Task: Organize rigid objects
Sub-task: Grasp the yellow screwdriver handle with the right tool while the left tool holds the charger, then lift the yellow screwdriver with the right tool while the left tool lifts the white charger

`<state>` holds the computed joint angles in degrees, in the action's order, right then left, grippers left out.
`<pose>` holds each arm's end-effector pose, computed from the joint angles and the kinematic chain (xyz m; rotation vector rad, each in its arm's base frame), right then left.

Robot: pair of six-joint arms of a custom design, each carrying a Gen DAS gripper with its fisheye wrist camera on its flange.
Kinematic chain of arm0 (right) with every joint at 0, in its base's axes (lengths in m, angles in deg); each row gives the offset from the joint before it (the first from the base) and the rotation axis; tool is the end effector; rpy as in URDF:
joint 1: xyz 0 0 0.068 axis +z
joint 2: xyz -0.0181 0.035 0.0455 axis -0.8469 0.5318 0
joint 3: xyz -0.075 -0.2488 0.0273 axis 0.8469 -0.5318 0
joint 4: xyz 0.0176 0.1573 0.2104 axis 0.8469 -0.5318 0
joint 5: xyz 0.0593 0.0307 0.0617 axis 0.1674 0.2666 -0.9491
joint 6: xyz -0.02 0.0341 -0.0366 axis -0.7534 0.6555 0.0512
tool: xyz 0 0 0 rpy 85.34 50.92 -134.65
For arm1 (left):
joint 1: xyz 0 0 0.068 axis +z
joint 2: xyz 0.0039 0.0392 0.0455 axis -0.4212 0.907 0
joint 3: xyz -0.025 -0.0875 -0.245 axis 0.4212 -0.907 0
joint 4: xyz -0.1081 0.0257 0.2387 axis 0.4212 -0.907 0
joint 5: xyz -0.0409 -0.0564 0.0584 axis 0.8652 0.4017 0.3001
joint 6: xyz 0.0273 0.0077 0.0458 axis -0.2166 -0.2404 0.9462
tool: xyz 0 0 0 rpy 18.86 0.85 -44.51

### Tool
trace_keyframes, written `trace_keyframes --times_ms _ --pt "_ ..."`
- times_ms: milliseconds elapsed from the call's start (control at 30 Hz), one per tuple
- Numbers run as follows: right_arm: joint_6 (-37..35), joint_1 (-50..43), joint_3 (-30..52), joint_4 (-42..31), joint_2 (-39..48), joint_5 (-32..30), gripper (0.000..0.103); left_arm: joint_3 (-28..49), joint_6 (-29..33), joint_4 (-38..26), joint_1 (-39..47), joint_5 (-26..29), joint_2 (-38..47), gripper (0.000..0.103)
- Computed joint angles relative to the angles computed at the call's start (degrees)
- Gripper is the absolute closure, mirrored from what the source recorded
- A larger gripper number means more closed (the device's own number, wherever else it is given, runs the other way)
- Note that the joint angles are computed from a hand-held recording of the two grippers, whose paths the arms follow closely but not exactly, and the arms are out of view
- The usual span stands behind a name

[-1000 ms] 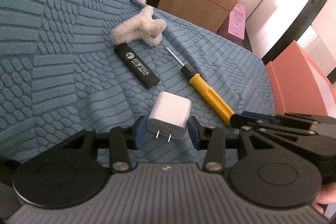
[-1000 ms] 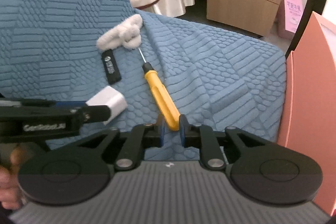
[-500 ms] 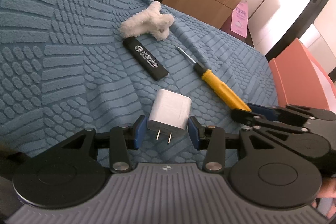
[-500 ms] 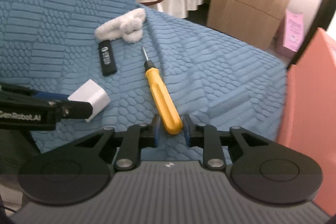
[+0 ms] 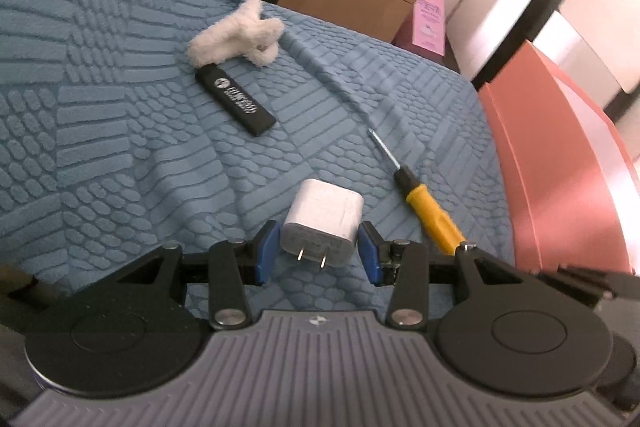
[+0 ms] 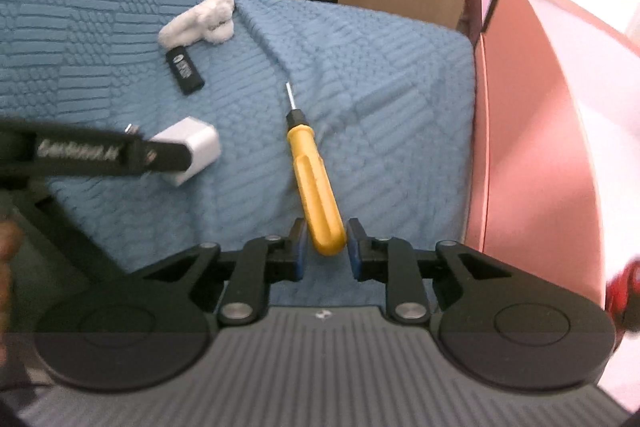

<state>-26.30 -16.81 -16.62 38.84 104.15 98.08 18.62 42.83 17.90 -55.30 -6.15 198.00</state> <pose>0.2057 0.1651 0.0230 -0.1388 2.5918 0.0350 0.2641 -0.1557 0.0018 0.0652 2.5684 -0.4283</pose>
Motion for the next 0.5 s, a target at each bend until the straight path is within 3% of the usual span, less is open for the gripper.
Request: trace_keyframes --times_ms 300,500 --pt "9.33 3.97 -6.46 -0.83 -5.19 -0.19 0.079 -1.45 1.51 -1.04 -1.05 1.70 -1.01 0.054" --pt "9.45 2.47 -10.02 4.42 -6.06 -3.21 0.079 -0.66 3.21 -3.94 -2.42 0.75 -0.98 0.054"
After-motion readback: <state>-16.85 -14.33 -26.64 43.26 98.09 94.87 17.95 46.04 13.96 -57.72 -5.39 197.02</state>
